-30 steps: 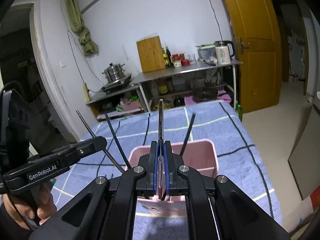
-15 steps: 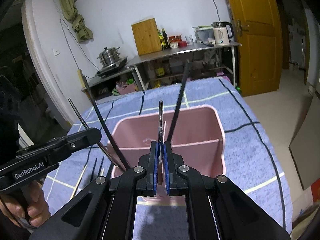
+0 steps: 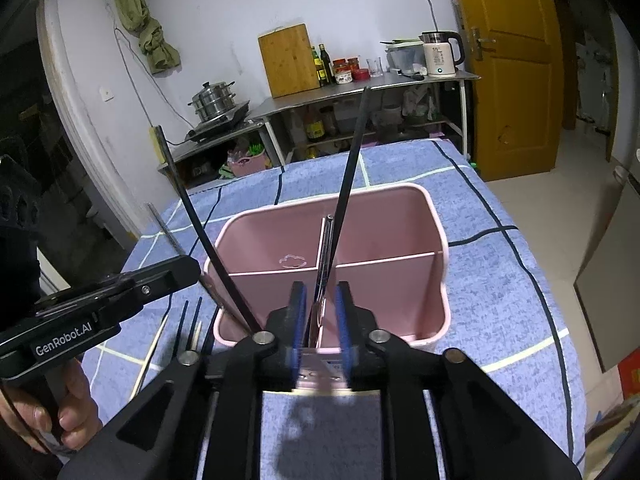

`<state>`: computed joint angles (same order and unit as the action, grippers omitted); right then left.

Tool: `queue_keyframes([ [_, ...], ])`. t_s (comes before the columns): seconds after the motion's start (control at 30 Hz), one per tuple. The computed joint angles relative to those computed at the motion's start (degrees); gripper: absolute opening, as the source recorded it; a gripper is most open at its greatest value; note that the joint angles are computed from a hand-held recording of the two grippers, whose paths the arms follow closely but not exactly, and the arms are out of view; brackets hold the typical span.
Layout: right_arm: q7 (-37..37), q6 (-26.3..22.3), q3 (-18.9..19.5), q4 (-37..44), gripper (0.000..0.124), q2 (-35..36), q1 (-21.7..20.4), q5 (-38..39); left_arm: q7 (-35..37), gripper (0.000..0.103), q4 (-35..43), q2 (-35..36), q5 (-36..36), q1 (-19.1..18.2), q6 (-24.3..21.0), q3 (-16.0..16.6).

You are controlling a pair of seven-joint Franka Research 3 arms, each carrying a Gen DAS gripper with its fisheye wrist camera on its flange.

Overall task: Organize utensils
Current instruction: 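Lower the chopsticks into the pink holder and open both tools, then move both open tools back down to the remaining chopsticks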

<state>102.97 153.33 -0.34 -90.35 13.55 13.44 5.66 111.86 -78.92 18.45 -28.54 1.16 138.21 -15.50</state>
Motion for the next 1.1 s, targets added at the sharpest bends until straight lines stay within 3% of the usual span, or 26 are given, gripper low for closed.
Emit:
queue_keyframes([
  [0.07, 0.88, 0.82, -0.28, -1.19, 0.027, -0.98, 0.27, -0.61, 0.49, 0.014, -0.57, -0.61, -0.91, 0.4, 0.26, -0.16],
  [0.3, 0.84, 4.42, 0.35, -5.53, 0.028, -4.58, 0.09, -0.38, 6.71, 0.022, -6.83, -5.91, -9.14, 2.34, 2.93, -0.12],
  [0.43, 0.89, 7.0, 0.89, -8.43, 0.028, -6.97, 0.48, -1.1, 11.94, 0.024, -12.75, -10.71, -15.64, 2.6, 5.6, 1.63],
  [0.63, -2.65, 8.94, 2.73, -11.82, 0.028, -9.82, 0.9, 1.88, 14.23, 0.026, -21.34, -16.93, -16.87, 0.89, 10.18, 6.19],
  [0.73, -3.49, 8.78, 3.29, -12.84, 0.028, -10.56, 1.47, 2.71, 14.16, 0.051, -24.05, -18.76, -17.15, 0.58, 9.56, 8.39],
  [1.1, -9.14, 6.79, 5.16, -15.15, 0.028, -10.81, 3.74, 8.05, 13.58, 0.05, -33.92, -24.05, -15.13, -0.19, 9.38, 13.17],
])
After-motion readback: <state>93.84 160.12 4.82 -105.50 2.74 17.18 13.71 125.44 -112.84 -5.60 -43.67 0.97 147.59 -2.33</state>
